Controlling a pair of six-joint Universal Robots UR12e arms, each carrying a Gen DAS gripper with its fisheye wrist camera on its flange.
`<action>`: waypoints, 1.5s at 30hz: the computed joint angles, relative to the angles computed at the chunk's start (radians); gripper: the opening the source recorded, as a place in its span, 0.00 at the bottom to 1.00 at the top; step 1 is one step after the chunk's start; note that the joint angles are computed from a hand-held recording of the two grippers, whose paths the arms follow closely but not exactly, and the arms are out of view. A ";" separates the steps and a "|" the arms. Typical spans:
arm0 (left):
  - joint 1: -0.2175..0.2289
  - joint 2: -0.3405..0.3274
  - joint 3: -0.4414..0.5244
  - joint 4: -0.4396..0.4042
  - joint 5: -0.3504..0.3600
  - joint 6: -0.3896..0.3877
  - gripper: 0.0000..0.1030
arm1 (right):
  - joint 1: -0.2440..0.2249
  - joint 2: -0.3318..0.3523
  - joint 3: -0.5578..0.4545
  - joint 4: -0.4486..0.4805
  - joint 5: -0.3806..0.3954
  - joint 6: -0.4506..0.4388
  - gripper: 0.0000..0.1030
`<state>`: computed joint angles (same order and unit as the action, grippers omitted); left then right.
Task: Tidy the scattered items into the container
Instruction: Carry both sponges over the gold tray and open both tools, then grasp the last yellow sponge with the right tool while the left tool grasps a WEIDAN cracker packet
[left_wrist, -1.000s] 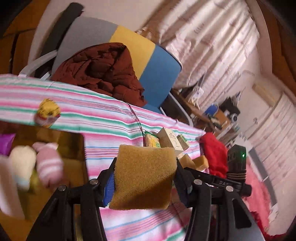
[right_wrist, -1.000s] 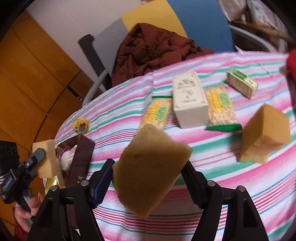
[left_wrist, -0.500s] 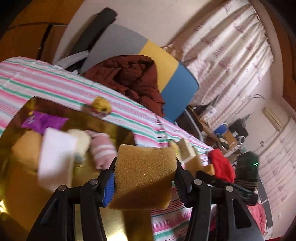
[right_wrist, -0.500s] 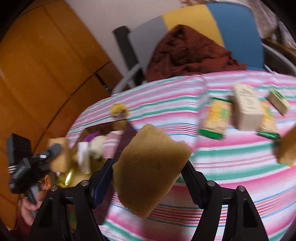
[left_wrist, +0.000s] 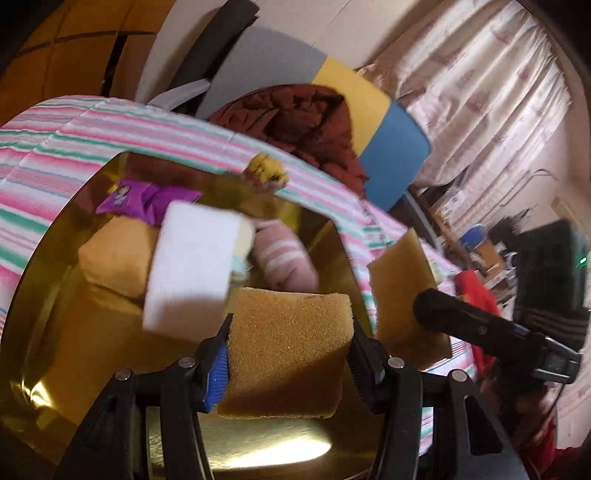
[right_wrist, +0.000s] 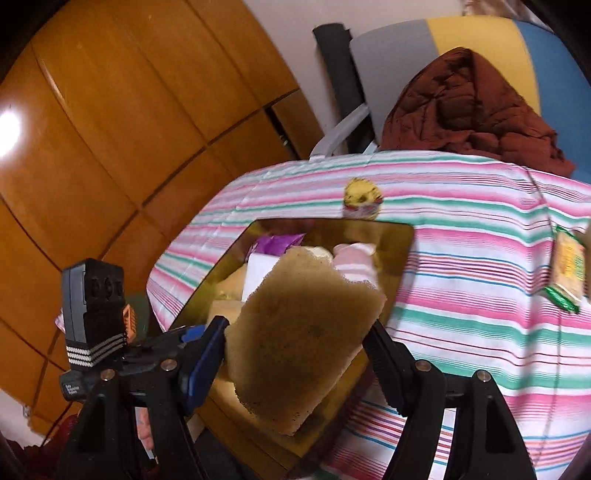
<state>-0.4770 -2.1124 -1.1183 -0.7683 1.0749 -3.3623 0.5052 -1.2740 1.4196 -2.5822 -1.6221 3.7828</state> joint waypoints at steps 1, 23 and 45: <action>0.000 -0.001 0.001 -0.014 0.006 -0.001 0.55 | 0.002 0.010 -0.013 0.019 0.003 0.001 0.74; 0.013 0.014 -0.029 0.042 -0.020 -0.143 0.76 | -0.018 -0.004 0.039 -0.108 -0.003 0.167 1.00; -0.054 -0.047 0.114 0.032 -0.046 -0.014 0.74 | -0.058 -0.231 0.240 0.079 -0.334 0.226 1.00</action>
<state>-0.5306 -2.1593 -1.0047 -0.7362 1.0294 -3.3767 0.4476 -1.5054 1.6601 -2.5036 -1.9561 4.0093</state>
